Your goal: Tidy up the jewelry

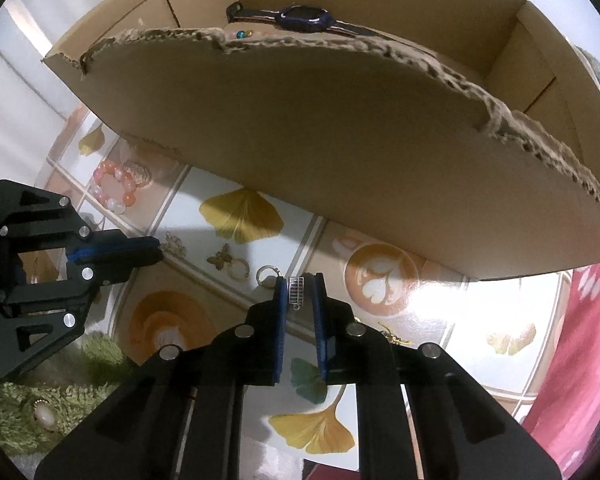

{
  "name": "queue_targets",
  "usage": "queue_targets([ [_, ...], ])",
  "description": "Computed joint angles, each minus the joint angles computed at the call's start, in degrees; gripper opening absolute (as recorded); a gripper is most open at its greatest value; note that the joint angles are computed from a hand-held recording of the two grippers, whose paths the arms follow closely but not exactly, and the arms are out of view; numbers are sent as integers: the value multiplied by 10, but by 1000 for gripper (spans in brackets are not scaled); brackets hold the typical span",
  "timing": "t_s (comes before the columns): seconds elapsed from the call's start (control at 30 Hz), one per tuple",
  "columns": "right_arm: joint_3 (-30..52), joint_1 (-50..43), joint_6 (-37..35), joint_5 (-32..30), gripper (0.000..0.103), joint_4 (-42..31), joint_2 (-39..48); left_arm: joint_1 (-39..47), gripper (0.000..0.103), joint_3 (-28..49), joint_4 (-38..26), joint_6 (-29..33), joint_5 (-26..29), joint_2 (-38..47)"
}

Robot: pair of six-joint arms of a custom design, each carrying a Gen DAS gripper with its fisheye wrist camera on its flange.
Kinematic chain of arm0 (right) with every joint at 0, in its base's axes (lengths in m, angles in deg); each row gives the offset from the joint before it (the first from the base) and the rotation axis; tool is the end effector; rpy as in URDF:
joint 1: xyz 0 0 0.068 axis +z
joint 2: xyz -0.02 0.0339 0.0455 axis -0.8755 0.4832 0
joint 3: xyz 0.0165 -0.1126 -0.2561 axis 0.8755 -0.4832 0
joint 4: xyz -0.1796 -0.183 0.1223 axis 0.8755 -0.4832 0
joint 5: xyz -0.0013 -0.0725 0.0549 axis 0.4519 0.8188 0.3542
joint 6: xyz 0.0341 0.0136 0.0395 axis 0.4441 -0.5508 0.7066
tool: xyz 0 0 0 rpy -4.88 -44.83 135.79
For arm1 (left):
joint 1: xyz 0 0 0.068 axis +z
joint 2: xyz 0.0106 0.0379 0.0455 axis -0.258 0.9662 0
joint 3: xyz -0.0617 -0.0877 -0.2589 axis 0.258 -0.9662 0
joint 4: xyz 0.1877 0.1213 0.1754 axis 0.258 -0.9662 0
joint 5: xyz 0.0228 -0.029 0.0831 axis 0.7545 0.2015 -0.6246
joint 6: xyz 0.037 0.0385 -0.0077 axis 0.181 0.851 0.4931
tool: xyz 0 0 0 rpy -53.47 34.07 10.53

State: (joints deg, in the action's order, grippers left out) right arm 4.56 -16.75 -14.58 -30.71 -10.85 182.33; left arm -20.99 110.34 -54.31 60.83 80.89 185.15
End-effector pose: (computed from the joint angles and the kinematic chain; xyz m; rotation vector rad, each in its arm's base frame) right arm 0.2871 0.2719 0.1465 0.1753 2.8622 0.0501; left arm 0.3685 -0.0570 0.1023 1.4300 2.2725 -0.5363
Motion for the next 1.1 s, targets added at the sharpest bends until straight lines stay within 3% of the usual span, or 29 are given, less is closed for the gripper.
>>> queue_targets([
  [0.3,103,-7,-24,-7,6,-45,72,2,0,-1,-1,3,3,-1],
  [0.83,5,-4,22,-6,5,36,14,3,0,-9,4,-7,14,-16],
  [1.1,-27,19,48,36,5,51,-35,16,0,-24,6,-5,33,-53],
])
